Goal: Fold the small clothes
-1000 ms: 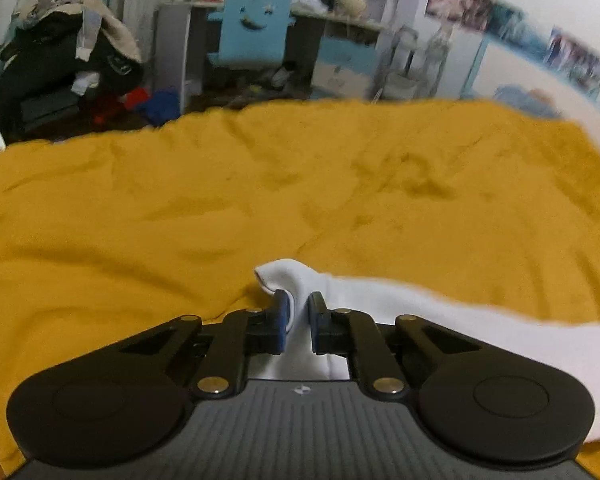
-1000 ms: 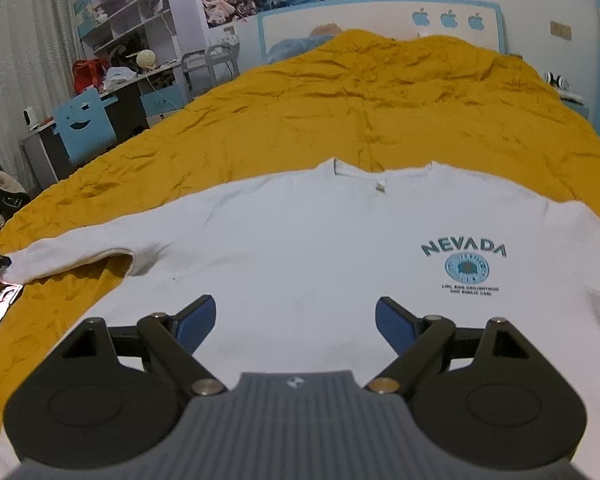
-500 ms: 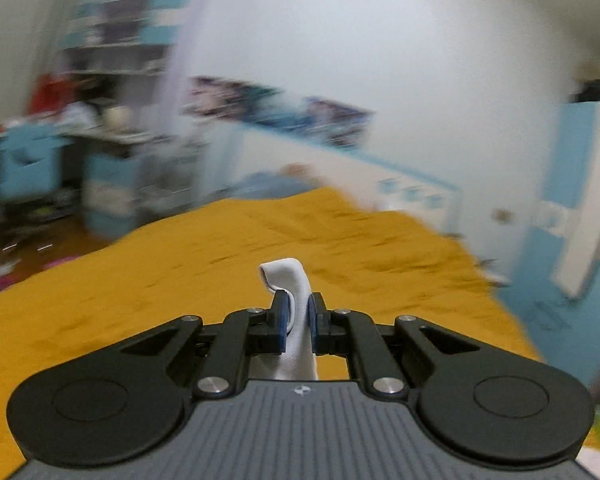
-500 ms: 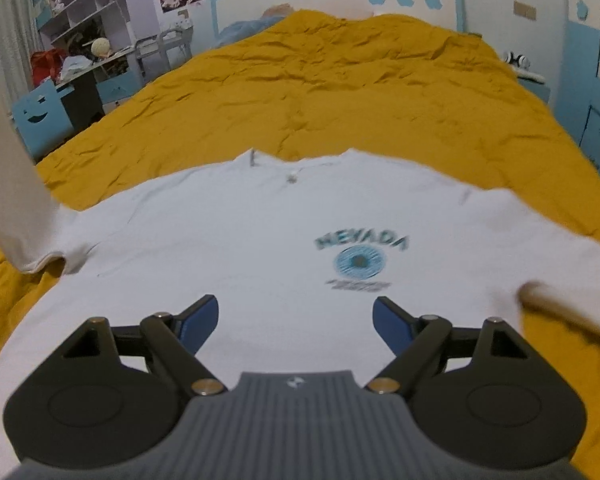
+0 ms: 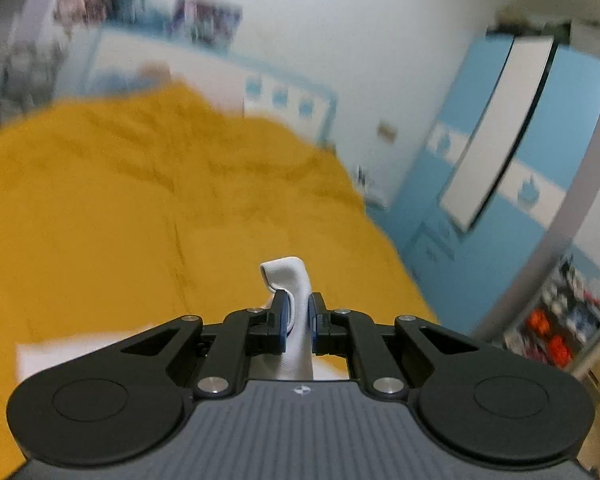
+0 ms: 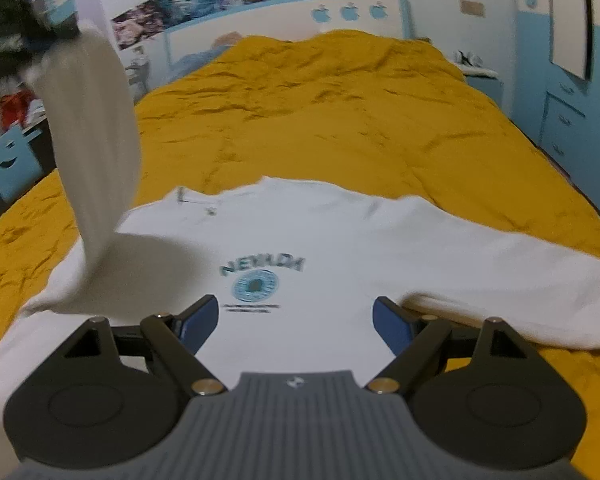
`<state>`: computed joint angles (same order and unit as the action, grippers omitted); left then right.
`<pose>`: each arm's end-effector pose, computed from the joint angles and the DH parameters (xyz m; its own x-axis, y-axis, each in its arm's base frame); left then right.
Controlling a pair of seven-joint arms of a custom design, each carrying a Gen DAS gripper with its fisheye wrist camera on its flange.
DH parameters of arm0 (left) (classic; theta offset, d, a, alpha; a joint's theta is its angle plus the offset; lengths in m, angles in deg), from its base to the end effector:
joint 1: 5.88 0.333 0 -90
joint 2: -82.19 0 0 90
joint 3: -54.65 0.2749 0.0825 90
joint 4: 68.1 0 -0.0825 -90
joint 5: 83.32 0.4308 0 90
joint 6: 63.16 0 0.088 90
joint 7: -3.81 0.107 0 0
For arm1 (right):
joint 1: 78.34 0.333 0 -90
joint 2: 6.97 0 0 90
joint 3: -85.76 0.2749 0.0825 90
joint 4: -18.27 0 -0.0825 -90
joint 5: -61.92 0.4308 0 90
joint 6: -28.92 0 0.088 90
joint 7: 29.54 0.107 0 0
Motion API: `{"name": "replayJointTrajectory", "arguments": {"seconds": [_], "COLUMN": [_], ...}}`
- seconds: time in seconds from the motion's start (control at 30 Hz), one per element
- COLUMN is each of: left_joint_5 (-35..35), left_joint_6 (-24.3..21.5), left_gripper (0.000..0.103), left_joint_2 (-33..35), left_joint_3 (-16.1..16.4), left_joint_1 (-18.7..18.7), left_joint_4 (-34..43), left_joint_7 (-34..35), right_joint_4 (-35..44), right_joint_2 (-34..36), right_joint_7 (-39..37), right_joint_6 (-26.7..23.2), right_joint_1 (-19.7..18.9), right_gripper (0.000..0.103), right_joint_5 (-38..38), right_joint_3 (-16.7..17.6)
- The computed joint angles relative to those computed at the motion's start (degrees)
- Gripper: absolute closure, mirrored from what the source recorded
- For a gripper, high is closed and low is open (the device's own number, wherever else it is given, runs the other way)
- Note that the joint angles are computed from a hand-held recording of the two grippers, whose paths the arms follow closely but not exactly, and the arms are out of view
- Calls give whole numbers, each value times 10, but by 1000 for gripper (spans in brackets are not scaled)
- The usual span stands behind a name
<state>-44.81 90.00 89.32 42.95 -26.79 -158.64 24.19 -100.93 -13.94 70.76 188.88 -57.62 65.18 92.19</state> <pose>0.5760 -0.3808 0.6273 -0.0191 -0.9170 0.3983 -0.5238 -0.3302 -0.7853 0.5493 0.2811 0.5219 0.3183 -0.9325 -0.1705 -0.6865 -0.1027 -0.7198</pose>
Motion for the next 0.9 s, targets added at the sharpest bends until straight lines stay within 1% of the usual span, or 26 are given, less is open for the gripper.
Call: {"name": "replayJointTrajectory", "arguments": {"seconds": [0.13,0.2,0.27,0.3,0.37,0.4,0.43,0.47,0.53,0.6,0.67,0.7,0.77,0.83,0.9], "left_joint_5": [-112,-141,-185,-215,-249,-258,-262,-249,-225,-180,-105,-70,-15,-11,-14], "left_joint_6": [-19,-27,-35,-38,-39,-34,-18,10,41,46,33,14,-20,-48,-66], "left_gripper": [92,91,89,89,77,61,51,47,43,43,42,42,42,41,41], "left_joint_2": [78,104,142,154,165,165,156,136,88,44,-19,-44,-104,-151,-193], "left_joint_3": [-16,-14,-20,-28,-30,-27,-22,-8,12,31,45,47,46,44,43], "left_joint_1": [4,-6,-10,-7,-11,-13,-16,-22,-25,-26,-20,-13,10,37,66], "left_joint_4": [36,48,79,87,94,91,77,47,-10,-60,-130,-153,-217,-269,-318], "left_joint_7": [115,145,192,218,247,256,261,249,226,184,121,94,50,28,-2], "right_joint_4": [-3,1,6,11,22,27,34,41,59,73,91,100,116,133,154], "right_joint_2": [10,18,29,35,48,54,61,69,86,100,118,127,146,164,183], "right_joint_7": [8,12,13,11,14,12,10,3,-12,-25,-40,-36,-2,45,69], "right_joint_6": [2,1,3,5,7,10,11,12,13,15,18,16,13,4,-5], "right_joint_1": [-7,-9,-11,-11,-11,-10,-10,-9,-7,-5,-5,-4,1,7,5], "right_gripper": [25,26,27,30,30,30,30,30,30,30,31,31,34,41,42], "right_joint_5": [1,-1,1,3,1,1,3,8,18,31,53,52,27,-3,-11], "right_joint_3": [-5,-6,-7,-7,-6,-6,-5,-4,-2,1,4,4,-3,-12,-15]}}
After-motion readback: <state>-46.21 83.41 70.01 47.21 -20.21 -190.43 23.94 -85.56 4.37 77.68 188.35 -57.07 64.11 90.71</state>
